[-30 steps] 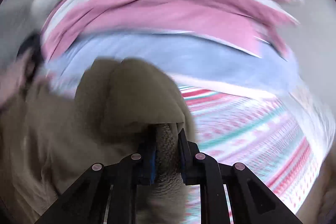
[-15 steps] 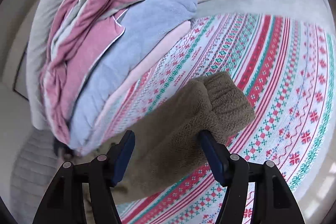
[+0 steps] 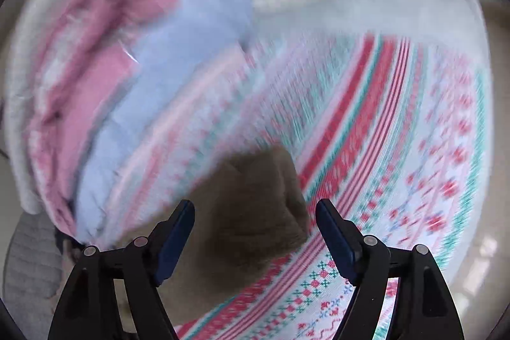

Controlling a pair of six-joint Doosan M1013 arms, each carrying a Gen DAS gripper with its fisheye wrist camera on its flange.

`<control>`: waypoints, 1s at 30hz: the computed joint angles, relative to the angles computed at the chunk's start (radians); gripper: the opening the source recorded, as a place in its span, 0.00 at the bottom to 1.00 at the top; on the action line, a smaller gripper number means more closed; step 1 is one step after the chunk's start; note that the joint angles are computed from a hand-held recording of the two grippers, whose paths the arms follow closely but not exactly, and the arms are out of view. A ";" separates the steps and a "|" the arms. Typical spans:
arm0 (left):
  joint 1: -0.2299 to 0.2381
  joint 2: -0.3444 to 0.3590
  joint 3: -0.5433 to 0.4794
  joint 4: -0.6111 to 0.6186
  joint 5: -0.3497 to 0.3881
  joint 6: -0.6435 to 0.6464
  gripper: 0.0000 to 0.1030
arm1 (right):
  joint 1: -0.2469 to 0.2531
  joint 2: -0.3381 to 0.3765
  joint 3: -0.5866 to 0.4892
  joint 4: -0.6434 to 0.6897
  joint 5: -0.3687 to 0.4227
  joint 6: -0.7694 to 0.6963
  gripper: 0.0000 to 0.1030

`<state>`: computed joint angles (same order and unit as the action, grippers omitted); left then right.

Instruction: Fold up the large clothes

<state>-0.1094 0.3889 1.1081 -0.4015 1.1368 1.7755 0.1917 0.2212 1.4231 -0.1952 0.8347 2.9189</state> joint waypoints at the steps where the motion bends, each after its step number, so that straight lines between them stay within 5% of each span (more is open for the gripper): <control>1: -0.003 0.000 0.000 -0.003 0.001 0.004 0.82 | 0.001 0.022 -0.005 0.048 -0.005 0.001 0.77; 2: -0.009 0.001 -0.001 -0.005 0.000 0.009 0.82 | 0.006 0.036 -0.031 0.043 0.031 -0.015 0.76; 4: -0.018 0.004 -0.005 -0.009 -0.003 0.014 0.82 | 0.027 0.081 -0.114 0.027 0.104 -0.105 0.28; 5: -0.022 0.006 -0.008 -0.015 -0.003 0.019 0.82 | 0.042 0.103 -0.167 -0.013 0.169 -0.116 0.19; 8: -0.034 0.010 -0.013 -0.023 -0.005 0.033 0.82 | 0.096 0.144 -0.290 -0.232 0.276 -0.169 0.15; 14: -0.049 0.015 -0.012 -0.004 0.011 0.054 0.82 | 0.187 0.237 -0.499 -0.702 0.405 -0.347 0.14; 19: -0.041 0.007 0.019 -0.009 0.012 0.079 0.82 | 0.105 0.319 -0.538 -0.450 0.565 -0.372 0.20; 21: -0.035 0.005 0.027 0.015 0.011 0.067 0.82 | 0.083 0.329 -0.508 -0.357 0.596 -0.326 0.30; 25: -0.004 0.005 0.030 0.033 0.015 0.054 0.82 | 0.093 0.269 -0.401 -0.383 0.509 -0.173 0.59; 30: 0.053 -0.001 0.037 0.074 -0.033 0.022 0.82 | 0.131 0.230 -0.415 -0.404 0.503 -0.204 0.63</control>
